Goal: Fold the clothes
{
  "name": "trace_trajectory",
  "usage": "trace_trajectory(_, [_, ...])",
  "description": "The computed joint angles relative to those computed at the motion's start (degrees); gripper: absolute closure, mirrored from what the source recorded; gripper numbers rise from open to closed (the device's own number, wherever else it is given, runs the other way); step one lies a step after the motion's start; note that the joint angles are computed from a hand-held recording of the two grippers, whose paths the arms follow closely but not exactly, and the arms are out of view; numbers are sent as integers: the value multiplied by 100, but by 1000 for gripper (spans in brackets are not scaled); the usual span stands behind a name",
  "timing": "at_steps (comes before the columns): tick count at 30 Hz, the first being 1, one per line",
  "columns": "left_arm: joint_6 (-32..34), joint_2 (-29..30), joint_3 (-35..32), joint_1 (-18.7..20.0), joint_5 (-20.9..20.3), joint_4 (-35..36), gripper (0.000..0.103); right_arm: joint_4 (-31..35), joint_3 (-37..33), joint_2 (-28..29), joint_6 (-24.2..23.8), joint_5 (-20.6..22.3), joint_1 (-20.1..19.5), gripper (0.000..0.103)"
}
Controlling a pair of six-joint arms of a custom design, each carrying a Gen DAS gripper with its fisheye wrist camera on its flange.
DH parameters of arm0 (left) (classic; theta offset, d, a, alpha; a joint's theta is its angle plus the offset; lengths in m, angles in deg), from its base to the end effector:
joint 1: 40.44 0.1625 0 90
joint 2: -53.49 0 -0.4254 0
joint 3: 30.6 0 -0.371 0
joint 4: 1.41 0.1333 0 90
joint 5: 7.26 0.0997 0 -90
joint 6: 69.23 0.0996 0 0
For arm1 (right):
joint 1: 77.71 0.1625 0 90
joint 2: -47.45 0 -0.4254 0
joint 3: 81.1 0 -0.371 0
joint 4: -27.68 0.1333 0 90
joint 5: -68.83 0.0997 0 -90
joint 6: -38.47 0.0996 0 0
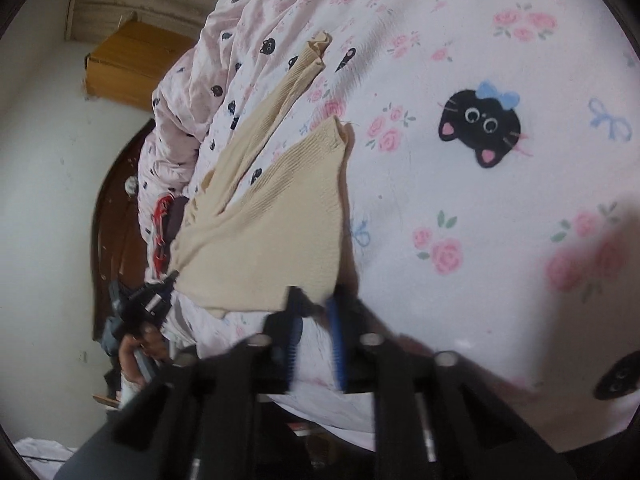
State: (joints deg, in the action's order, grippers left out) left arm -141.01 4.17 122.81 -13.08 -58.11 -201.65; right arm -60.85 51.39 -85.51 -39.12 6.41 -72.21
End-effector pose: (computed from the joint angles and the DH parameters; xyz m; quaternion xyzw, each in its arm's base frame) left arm -0.1713 -0.3095 0.0592 -0.0929 0.9364 -0.3280 0.0830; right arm -0.1612 -0.1958 0.3869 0.0606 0.9692 -0.2341 0.0455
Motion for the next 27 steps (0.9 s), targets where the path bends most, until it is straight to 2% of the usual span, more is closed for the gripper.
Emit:
trace_trajectory(2, [-6, -39, 9, 9, -20, 32, 97, 162, -12, 52, -7, 94, -32, 95])
trace_trajectory(5, [0, -178, -4, 0, -55, 218, 97, 466, -66, -95, -276, 145, -150, 95])
trace_trajectory(9, [-13, -528, -64, -63, -136, 684, 97, 1625, -483, -229, -980, 309, -564, 96])
trace_trajectory(12, [-49, -900, -156, -184, -153, 1326, 97, 2511, -834, -322, -1550, 370, -864, 96])
trace_trajectory(14, [-97, -1117, -219, -274, -171, 1760, 97, 2799, -1018, -311, -1708, 328, -932, 96])
trace_trajectory(17, [-211, -1409, -276, -431, -164, 2395, 97, 2818, -1080, -398, -1686, 214, -946, 96])
trace_trajectory(20, [-368, -1642, -302, -528, -207, 2920, 97, 2546, -995, -431, -1530, 27, -923, 96])
trace_trajectory(27, [-682, -1930, -233, -584, -294, 3581, 97, 1582, -607, -353, -1053, -583, -801, 96])
